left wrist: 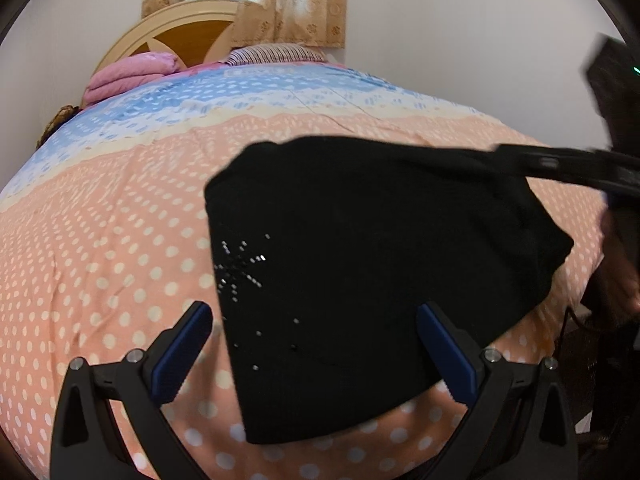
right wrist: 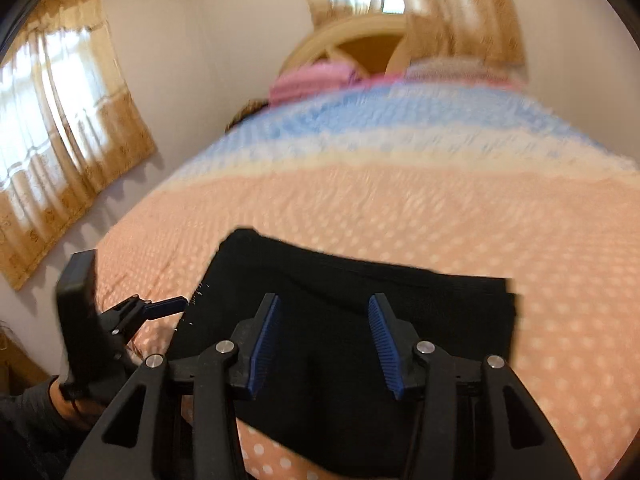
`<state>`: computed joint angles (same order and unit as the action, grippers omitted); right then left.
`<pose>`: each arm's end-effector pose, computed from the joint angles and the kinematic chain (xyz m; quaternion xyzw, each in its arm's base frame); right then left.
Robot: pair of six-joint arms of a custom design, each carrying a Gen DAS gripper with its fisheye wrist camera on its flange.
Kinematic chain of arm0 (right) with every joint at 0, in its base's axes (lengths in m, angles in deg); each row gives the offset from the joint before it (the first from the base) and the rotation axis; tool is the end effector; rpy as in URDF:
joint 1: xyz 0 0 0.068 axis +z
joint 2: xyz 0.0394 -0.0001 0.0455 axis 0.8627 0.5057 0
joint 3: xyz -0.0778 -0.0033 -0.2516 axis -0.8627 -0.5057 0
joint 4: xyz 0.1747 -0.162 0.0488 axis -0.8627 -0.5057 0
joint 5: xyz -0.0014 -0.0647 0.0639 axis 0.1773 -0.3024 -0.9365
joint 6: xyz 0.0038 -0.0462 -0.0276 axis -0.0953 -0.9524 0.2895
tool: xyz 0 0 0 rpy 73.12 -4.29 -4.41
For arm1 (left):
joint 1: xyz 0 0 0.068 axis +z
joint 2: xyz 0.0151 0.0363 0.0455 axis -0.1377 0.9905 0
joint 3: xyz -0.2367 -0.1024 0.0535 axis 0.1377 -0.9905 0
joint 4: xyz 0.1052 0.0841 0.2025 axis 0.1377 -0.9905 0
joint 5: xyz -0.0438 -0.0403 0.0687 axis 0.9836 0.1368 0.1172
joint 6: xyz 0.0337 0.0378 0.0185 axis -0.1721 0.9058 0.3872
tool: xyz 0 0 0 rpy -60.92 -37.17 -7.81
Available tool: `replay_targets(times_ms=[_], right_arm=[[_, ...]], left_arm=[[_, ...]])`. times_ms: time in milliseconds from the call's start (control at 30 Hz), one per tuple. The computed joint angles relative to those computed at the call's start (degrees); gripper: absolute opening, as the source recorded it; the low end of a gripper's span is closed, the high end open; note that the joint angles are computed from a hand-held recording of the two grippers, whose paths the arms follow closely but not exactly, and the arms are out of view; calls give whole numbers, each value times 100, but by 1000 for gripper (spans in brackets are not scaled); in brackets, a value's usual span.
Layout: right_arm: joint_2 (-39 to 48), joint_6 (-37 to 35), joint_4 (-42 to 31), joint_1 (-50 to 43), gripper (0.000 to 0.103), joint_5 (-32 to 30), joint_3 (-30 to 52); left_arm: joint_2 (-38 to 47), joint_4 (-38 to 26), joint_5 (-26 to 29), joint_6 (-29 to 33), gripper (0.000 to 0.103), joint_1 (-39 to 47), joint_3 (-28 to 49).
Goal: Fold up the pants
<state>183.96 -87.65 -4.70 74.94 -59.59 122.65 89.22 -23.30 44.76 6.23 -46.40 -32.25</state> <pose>0.2859 0.0941 0.1096 -0.2415 0.8742 0.2346 0.3500 0.2071 -0.1474 0.0788 0.0196 0.9185 -0.0396 0.3930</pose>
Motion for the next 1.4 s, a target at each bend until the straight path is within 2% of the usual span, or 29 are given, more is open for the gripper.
replay_targets(times_ms=[67,200,367,500,633,733,833,900,1033,1233,1400], right_arm=[[538,81,0,41,48,471,359],[965,115,-56,-309,48,-47,650],[244,16,120,-635,48,-420,22],[-312,21,336,-1324,49,-685,-645],[-43,-90,49,-1866,49,-908,-590],[348,-85,-75,-2030,50,-975,-407],[626,-52,-55,-2150,60,-1284,-288],[613,-121,35,-2122,62,-1263,-364],[687,-152,472,-1989,62,-1062,-558],[941,97,668,-2079,62,-1289,-439],[1074,269,899,-2007,60,-1288,-393]], left_arm=[[40,92,85,8,103,59,-37],[86,276,330,-34,103,204,-124],[-500,290,13,23,103,273,-409],[-776,444,270,66,103,823,-656],[-475,636,744,95,103,1285,-563],[-223,769,1017,74,103,1328,-419],[37,626,892,172,103,1155,-113],[163,624,850,200,103,1139,-22],[240,709,1268,189,103,1393,8],[423,791,1181,232,103,1344,130],[443,740,1363,326,103,1451,185]])
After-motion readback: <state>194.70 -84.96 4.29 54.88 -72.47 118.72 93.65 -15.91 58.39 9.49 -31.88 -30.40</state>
